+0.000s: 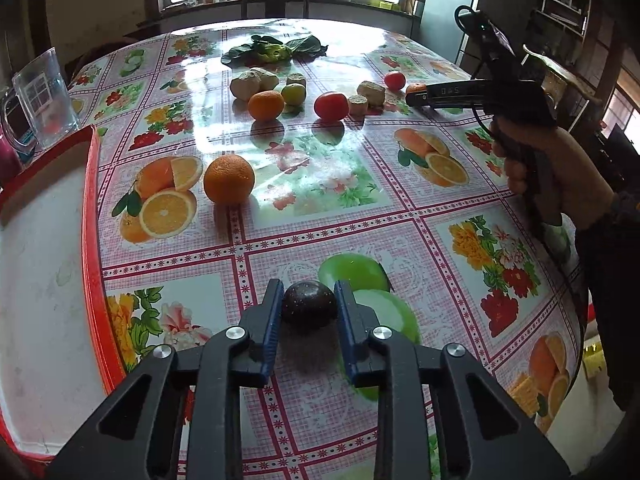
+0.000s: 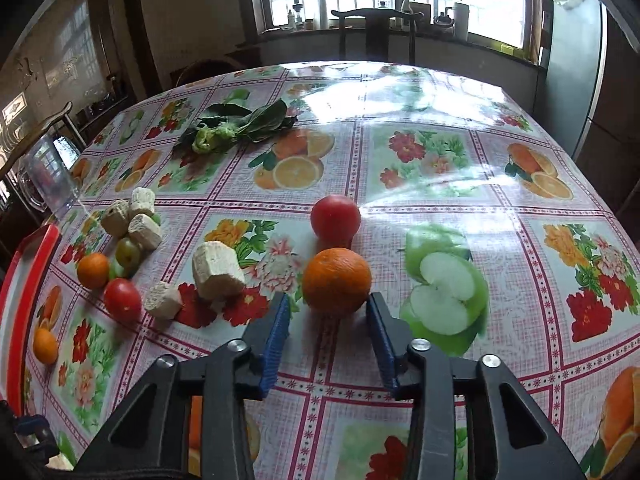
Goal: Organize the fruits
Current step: 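Close the left gripper on the dark plum while the right gripper grasps an orange, then carry the plum in the left gripper and the orange in the right gripper over the tray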
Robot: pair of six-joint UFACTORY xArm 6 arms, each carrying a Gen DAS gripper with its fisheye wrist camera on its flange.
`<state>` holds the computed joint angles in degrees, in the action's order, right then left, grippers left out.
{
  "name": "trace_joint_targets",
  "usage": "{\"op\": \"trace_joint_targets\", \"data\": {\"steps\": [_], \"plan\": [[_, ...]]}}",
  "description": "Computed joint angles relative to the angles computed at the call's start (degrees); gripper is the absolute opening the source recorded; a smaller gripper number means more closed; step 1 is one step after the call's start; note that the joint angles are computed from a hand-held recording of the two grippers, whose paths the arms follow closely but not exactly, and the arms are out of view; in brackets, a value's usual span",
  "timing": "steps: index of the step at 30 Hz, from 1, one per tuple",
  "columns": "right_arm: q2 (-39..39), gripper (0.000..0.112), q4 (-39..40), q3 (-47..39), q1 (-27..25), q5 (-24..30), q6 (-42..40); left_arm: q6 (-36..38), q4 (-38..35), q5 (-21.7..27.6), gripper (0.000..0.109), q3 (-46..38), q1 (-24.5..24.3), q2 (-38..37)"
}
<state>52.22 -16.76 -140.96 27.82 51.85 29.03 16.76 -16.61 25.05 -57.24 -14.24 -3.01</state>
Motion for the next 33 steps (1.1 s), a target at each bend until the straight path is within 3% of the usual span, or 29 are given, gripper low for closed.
{"op": "trace_joint_targets", "data": {"steps": [6,16,25,33], "plan": [[-9.74,0.028,1.46,16.44,0.07,-8.22,1.26,3.88,-7.32,2.66,0.022,-1.11,1.03,0.17],[-25.11,0.028,7.16,39.59,4.32,-19.04,0.16,7.28,-12.15,3.01,0.022,0.05,1.45,-2.22],[-28.3,0.028,12.62,43.28,9.91,-21.48,-3.77,8.92,-14.18,2.45,0.022,2.43,3.44,-5.95],[-23.96,0.028,17.46,35.99,14.38,-19.02,-9.2,8.52,-13.83,1.5,0.022,5.03,6.8,-9.49]]}}
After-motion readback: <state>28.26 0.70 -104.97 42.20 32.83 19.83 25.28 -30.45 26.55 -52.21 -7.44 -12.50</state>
